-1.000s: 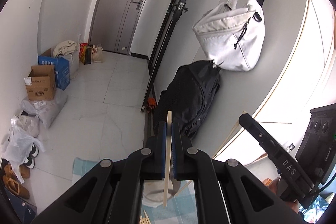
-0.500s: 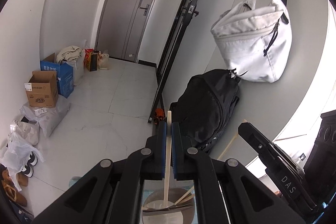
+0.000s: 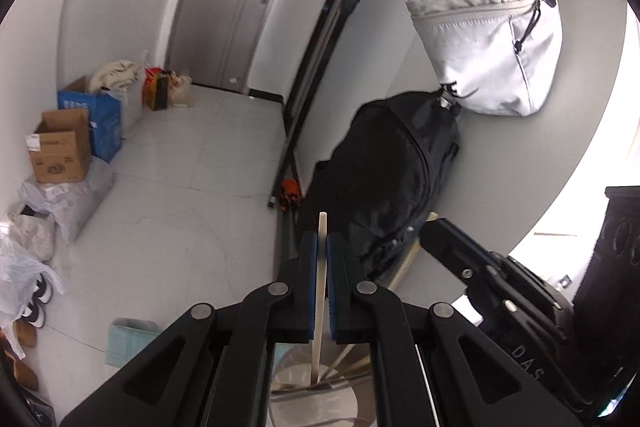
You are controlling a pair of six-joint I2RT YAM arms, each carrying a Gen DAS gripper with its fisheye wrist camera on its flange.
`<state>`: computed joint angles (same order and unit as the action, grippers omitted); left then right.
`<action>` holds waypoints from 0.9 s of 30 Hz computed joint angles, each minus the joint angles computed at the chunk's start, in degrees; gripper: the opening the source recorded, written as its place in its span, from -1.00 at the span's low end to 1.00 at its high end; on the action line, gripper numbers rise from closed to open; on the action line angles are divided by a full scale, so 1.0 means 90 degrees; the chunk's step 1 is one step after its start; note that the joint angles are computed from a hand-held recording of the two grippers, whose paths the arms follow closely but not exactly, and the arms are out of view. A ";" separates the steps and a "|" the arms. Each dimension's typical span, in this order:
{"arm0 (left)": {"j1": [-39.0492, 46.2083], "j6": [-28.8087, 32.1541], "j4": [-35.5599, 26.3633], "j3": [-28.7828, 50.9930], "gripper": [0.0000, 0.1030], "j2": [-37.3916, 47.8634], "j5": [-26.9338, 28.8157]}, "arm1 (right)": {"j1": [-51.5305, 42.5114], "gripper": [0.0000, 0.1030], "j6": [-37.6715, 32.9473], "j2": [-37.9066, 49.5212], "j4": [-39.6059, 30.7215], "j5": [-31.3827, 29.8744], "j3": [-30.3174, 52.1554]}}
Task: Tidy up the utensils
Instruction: 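Open both tools to drop the chopsticks into the white holder, then move both open tools back down toward the chopsticks on the cloth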
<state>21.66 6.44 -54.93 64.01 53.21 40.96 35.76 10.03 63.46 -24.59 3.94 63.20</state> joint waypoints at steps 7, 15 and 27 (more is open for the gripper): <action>0.0454 0.1173 -0.1480 0.0541 -0.97 0.0677 0.0744 | -0.0219 -0.87 0.0378 -0.0479 -0.0312 -0.0406 -0.0411; 0.0773 0.1621 -0.2460 0.1083 -0.63 0.0705 0.0340 | -0.0836 -0.56 0.1023 -0.1426 -0.0954 -0.1018 -0.0665; 0.1306 0.1836 -0.3106 0.1440 -0.04 -0.0195 -0.0045 | 0.0046 -0.14 0.1415 -0.2239 -0.1790 -0.0234 -0.0199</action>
